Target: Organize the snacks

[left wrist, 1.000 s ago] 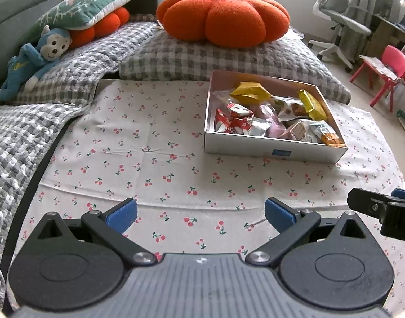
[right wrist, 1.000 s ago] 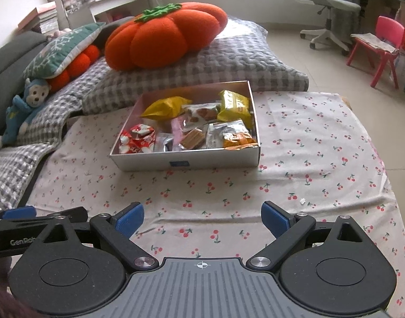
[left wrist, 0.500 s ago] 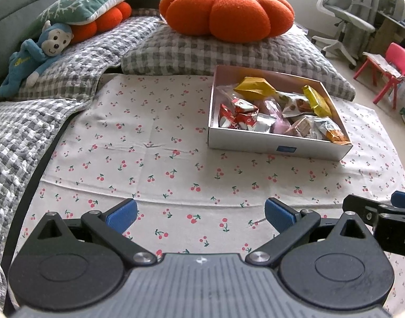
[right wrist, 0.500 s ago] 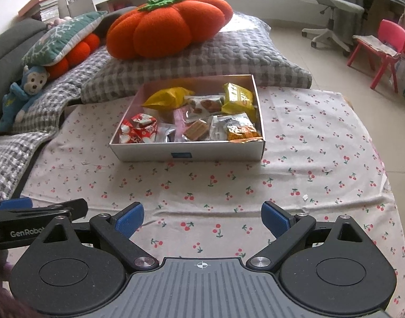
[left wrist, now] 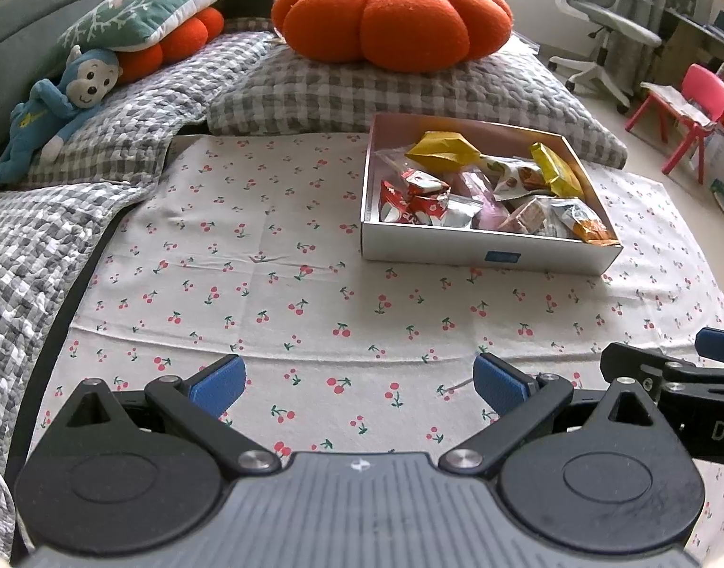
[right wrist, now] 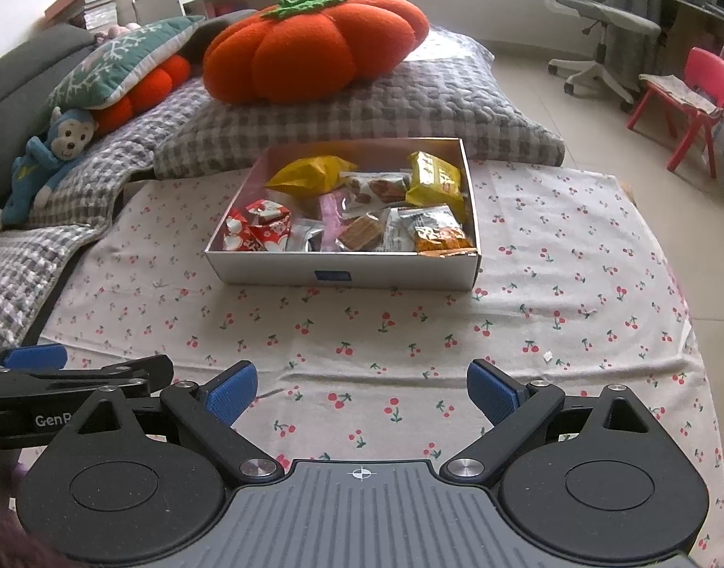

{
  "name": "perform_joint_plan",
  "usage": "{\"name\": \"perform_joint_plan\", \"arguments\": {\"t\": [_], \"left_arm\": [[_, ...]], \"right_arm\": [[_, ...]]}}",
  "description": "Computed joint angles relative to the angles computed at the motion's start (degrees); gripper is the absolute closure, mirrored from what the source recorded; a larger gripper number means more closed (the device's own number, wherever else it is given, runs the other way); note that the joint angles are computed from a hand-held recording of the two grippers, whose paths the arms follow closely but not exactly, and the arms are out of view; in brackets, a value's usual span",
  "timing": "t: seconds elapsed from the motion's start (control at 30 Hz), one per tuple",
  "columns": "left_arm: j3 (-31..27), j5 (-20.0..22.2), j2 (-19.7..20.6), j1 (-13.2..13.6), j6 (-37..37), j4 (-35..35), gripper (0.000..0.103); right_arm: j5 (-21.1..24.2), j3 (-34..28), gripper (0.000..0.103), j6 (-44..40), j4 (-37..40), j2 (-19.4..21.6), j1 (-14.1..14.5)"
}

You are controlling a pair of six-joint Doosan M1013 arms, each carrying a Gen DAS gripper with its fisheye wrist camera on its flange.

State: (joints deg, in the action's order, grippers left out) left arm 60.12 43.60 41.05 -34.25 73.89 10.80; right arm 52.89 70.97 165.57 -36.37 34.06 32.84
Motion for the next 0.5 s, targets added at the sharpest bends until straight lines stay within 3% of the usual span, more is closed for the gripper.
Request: {"name": "perform_joint_plan", "arguments": {"t": [0.5], "left_arm": [[-0.02, -0.01, 0.1, -0.13, 0.04, 0.77, 0.0]], "right_arm": [[0.12, -0.1, 0.006, 0.0, 0.78, 0.16, -0.24]]}}
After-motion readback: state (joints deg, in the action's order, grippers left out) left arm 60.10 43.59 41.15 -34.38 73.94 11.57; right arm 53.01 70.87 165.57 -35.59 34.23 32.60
